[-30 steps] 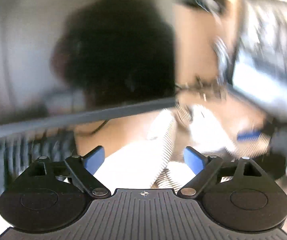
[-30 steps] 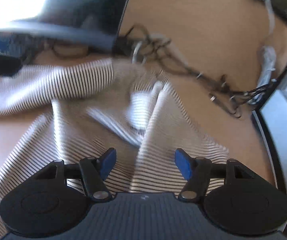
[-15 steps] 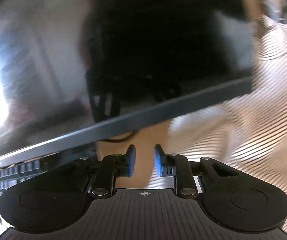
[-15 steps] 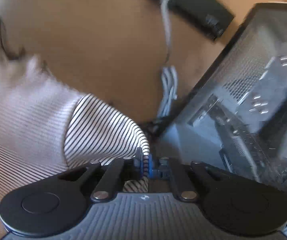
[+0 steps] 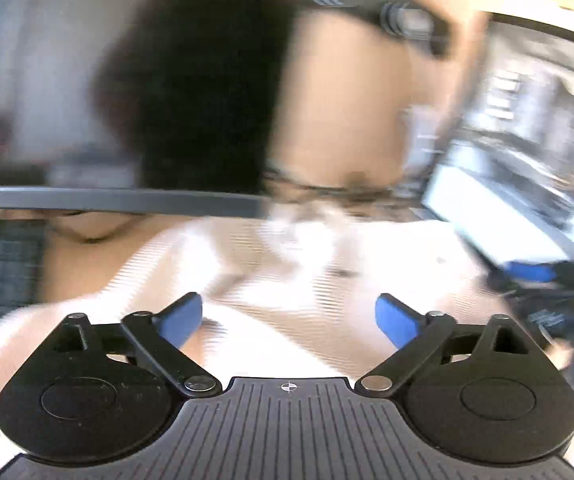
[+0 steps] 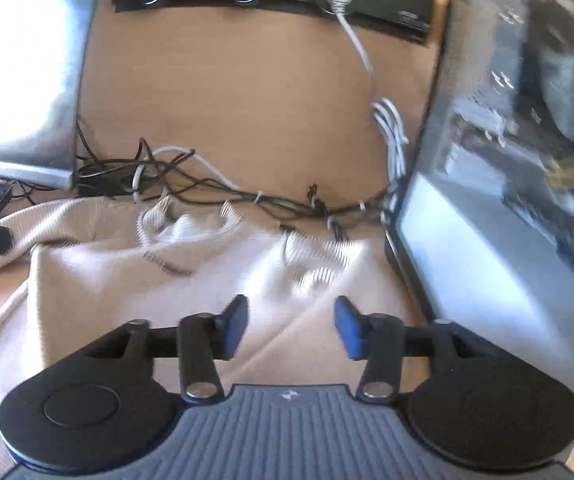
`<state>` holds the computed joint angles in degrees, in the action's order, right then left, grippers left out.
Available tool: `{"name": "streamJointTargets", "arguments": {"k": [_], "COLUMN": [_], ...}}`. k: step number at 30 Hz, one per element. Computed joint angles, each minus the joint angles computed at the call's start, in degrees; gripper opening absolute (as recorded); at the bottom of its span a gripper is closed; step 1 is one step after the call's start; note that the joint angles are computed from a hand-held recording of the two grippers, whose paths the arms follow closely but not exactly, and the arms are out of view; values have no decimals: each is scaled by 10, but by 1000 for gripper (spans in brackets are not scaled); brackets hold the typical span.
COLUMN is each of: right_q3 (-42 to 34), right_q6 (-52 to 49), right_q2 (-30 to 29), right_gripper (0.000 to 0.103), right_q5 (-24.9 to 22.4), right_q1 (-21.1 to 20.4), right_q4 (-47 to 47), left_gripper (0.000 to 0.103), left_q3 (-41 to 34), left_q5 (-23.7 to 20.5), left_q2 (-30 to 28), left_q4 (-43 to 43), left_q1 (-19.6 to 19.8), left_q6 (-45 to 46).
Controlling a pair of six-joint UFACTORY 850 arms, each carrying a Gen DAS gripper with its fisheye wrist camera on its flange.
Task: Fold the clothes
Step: 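Lift the sweater with both grippers and shake it open over the desk, then release the sweater flat on the desk with both grippers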
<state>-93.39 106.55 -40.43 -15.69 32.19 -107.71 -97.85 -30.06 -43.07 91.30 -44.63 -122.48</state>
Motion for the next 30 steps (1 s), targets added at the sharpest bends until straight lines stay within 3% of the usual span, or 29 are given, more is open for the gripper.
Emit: {"name": "streamJointTargets", "arguments": {"k": [3, 9, 12, 16, 20, 24, 30], "right_q3": [55, 122, 151, 182, 204, 200, 168], "right_q6": [107, 180, 200, 249, 261, 265, 261], "right_q2": [7, 47, 67, 96, 113, 129, 124], "right_gripper": [62, 66, 66, 68, 80, 80, 80], "right_q5": [-31, -49, -49, -14, 23, 41, 42], "right_q1": [18, 39, 49, 57, 63, 58, 36], "right_q4": [-82, -132, -139, -136, -145, -161, -194], "left_gripper": [98, 98, 98, 98, 99, 99, 99], "left_q3": [-22, 30, 87, 141, 182, 196, 119], "left_q5": [3, 22, 41, 45, 55, -2, -91], "left_q2": [-35, -4, 36, 76, 108, 125, 84], "left_q4": [17, -51, -45, -25, -16, -3, -109], "left_q1": [-12, -18, -14, -14, -12, -12, 12], "left_q6": [61, 130, 97, 53, 11, 4, 211]}}
